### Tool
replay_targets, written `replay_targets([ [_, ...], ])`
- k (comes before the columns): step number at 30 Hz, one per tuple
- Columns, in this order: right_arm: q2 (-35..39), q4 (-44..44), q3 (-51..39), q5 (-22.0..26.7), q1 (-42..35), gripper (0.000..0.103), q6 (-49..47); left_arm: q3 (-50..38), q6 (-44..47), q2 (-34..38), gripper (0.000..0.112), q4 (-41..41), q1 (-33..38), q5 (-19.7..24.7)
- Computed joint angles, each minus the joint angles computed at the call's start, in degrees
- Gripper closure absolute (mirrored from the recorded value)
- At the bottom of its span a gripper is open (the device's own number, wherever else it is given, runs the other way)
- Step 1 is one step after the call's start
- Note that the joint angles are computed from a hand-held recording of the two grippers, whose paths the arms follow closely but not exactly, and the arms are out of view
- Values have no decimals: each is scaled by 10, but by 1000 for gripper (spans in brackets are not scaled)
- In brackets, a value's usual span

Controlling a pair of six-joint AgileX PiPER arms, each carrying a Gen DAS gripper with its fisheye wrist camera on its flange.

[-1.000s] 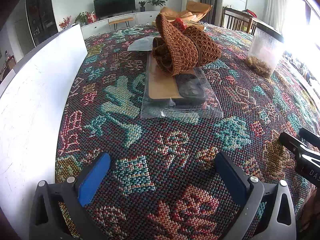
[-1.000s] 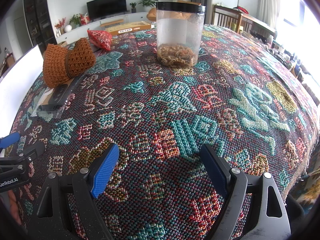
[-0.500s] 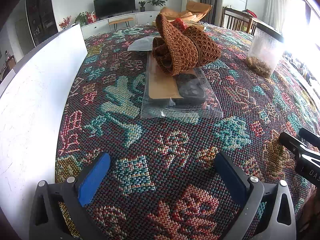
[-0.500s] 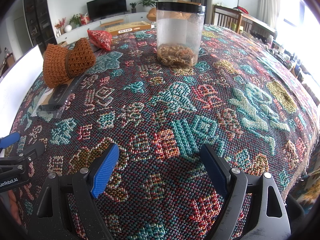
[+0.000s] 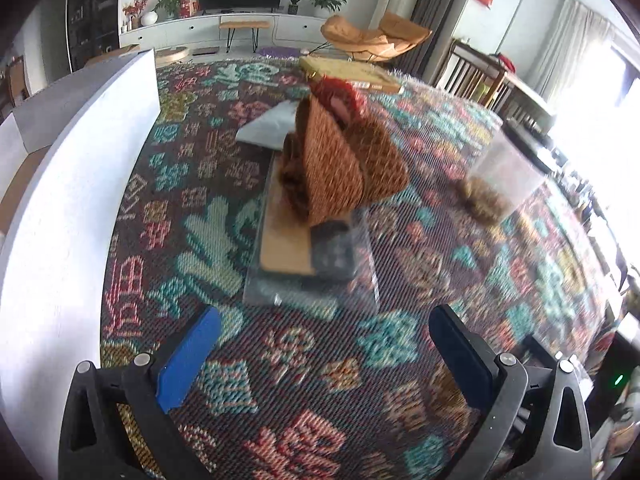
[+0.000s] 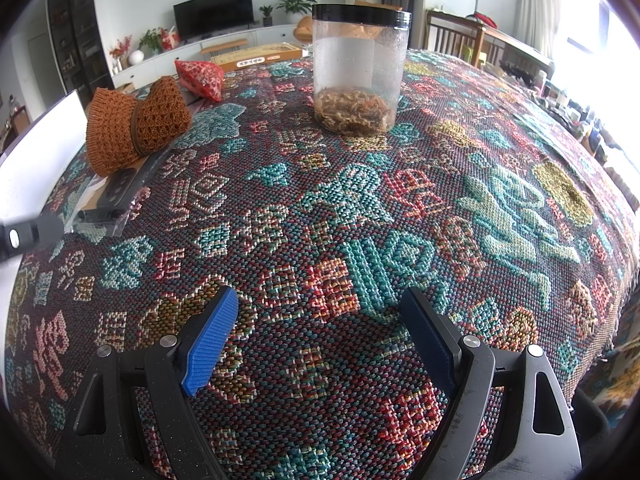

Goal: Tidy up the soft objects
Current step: 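Move the left tool to the clear plastic package and grasp it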

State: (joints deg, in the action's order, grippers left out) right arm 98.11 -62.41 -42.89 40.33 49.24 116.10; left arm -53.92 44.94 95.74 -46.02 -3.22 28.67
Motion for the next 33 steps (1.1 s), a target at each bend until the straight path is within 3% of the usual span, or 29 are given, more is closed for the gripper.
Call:
replay_targets([
  [3, -1, -1, 1, 0, -1, 18, 0, -119, -69, 56, 9, 2, 12, 84],
  [5, -2, -3, 2, -2, -2, 17, 1, -194, -127, 98, 9, 33, 9, 108],
  [9, 8, -1, -6, 3, 8, 17, 8, -307, -241, 164, 9, 133, -20, 113],
  [12, 11, -4, -8, 4, 11, 16, 12, -344, -305, 201, 9, 198, -43, 82],
  [14, 12, -9, -6, 3, 12, 16, 19, -340, -260, 214, 10, 140, -44, 80],
  [15, 13, -11, -5, 3, 13, 16, 22, -341, -205, 220, 10, 83, -41, 107],
  [19, 17, -12, -8, 5, 15, 15, 25, -350, 14, 245, 10, -93, -31, 314],
  [21, 17, -12, -8, 6, 15, 15, 24, -309, 74, 214, 10, -122, -22, 341],
  [24, 17, -12, -8, 5, 15, 15, 24, -258, 93, 165, 10, -117, 5, 305],
  [26, 17, -12, -8, 5, 15, 15, 24, -237, 62, 144, 10, -96, 26, 252],
  [30, 16, -12, -7, 5, 15, 15, 24, -229, -145, 138, 10, 102, 21, 110],
  [33, 16, -12, -7, 5, 15, 15, 24, -223, -247, 157, 11, 197, 20, 62],
])
